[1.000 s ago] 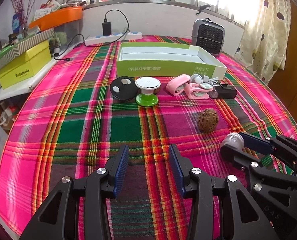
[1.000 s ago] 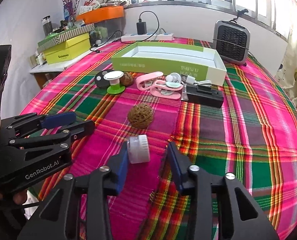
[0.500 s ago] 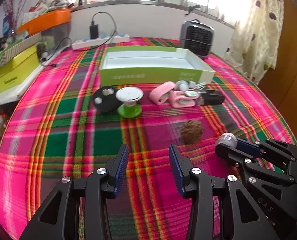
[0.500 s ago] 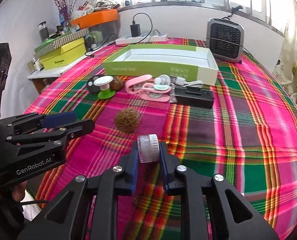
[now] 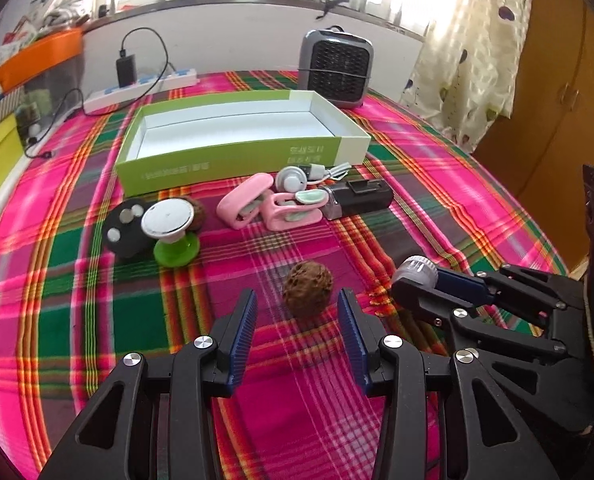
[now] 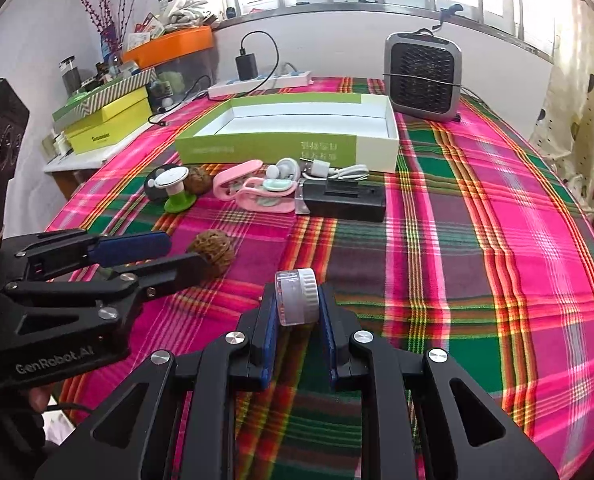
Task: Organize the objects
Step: 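Grasp the brown textured ball with the left gripper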
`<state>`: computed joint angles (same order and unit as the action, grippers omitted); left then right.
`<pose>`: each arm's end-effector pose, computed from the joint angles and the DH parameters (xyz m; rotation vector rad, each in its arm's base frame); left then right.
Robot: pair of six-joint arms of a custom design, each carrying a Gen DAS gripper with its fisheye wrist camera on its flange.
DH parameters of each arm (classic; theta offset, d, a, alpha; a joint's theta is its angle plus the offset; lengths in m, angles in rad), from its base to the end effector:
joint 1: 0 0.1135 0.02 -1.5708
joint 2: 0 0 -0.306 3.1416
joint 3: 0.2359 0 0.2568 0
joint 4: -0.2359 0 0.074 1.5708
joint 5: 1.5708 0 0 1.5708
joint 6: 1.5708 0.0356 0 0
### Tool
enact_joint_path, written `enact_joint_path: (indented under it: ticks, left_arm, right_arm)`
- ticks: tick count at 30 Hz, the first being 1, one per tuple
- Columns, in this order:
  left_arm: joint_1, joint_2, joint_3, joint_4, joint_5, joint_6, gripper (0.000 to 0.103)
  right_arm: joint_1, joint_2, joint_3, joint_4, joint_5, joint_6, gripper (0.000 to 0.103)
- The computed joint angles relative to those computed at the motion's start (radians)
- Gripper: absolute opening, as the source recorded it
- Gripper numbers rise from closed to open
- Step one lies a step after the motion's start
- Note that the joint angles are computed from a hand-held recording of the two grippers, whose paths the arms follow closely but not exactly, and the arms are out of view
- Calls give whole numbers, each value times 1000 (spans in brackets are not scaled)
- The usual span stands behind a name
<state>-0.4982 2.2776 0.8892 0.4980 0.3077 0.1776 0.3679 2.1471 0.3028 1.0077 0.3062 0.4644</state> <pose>0.3383 -0.1963 0.0276 0.9467 2.2852 -0.5176 0.2366 0.0797 0.0333 0.2530 2.3439 0.0337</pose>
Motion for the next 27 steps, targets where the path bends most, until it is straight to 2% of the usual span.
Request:
enact_joint_path:
  ticks: [9,16,24,27]
  left_arm:
    - [-20,32,59,-56,-43,-7,40]
    - [-29,45,84,-61,-68,-12,39]
    - [-36,50,101,-71,-87,-18,27]
    - [-41,52,100,-64,-98,-17,26]
  right_arm:
    - [-29,-4,5,-7,-22,-17,20]
    - [-47,-16,2,-10,-15,-26,20]
    - [-60,-21,-4,-2,-14,-33,20]
    - [-62,-18,-4,0,-16,-35,20]
